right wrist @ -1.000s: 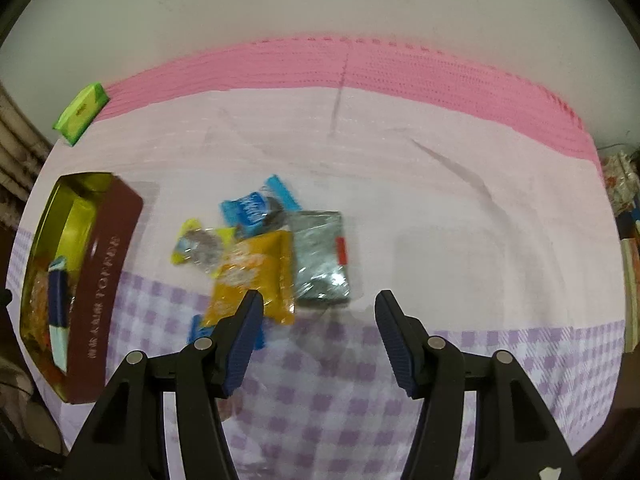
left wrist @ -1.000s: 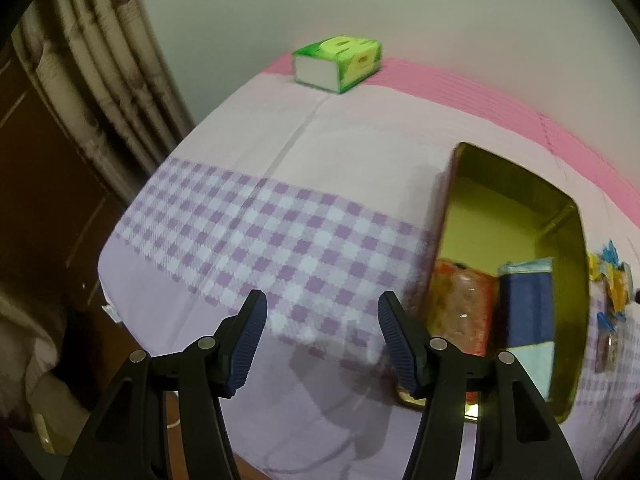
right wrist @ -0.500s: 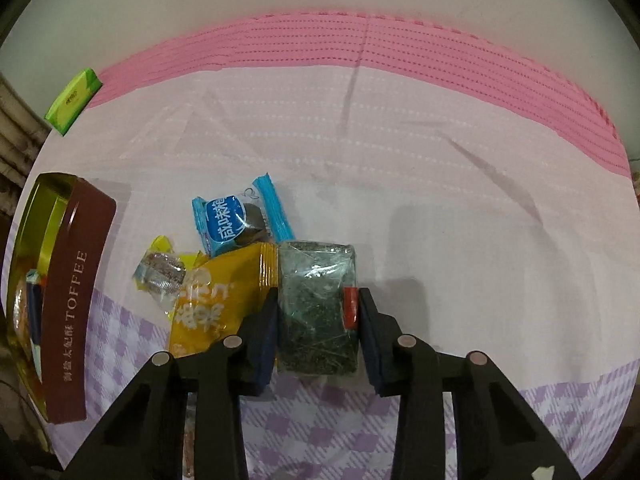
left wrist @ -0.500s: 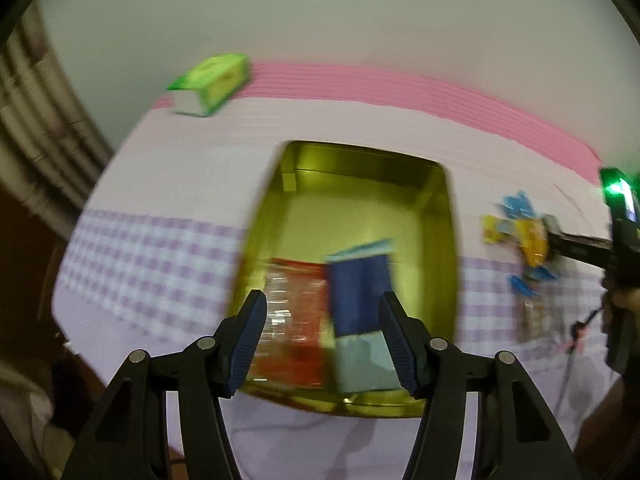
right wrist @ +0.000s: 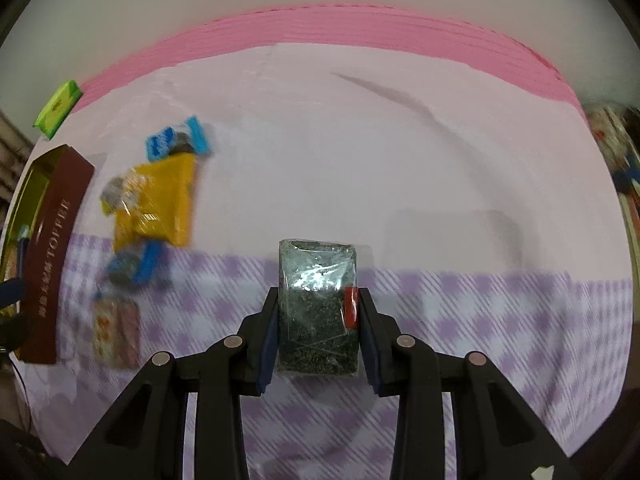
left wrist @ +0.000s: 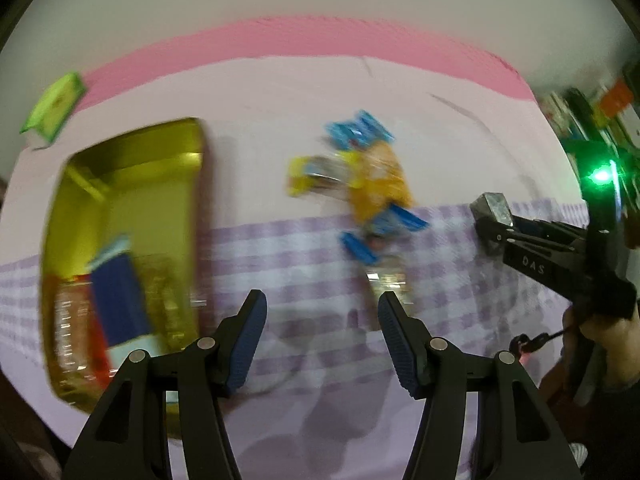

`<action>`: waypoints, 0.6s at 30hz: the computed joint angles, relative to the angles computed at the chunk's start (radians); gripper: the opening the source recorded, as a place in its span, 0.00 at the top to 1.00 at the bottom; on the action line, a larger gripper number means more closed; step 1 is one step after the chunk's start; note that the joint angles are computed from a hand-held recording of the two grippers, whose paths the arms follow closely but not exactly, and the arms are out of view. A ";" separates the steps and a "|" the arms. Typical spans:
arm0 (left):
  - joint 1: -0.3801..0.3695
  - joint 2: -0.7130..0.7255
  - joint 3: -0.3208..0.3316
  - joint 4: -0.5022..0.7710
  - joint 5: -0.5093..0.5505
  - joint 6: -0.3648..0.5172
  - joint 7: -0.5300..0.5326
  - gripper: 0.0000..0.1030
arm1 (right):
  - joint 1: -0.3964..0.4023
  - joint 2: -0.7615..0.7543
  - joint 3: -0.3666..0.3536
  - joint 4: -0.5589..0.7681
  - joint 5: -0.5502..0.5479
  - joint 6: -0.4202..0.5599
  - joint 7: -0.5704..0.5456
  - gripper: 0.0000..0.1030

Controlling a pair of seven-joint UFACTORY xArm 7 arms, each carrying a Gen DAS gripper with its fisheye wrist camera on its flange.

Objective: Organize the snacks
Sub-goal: 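Grasp the dark clear-wrapped block with the right tool and lift it, then grasp the small beige printed box with the left tool while the right tool holds the block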

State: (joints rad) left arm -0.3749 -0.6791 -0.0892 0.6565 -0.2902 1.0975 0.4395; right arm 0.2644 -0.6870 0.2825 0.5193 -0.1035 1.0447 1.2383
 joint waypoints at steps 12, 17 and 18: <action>-0.053 0.136 -0.095 0.016 0.008 -0.052 -0.168 0.45 | 0.016 -0.092 0.013 -0.066 0.024 -0.023 0.049 0.68; -0.072 0.156 -0.095 0.006 0.027 -0.064 -0.191 0.56 | 0.047 -0.170 0.031 -0.090 0.046 0.020 0.068 0.68; -0.078 0.157 -0.092 0.004 0.024 -0.067 -0.189 0.60 | 0.064 -0.199 0.029 -0.102 0.050 0.041 0.072 0.68</action>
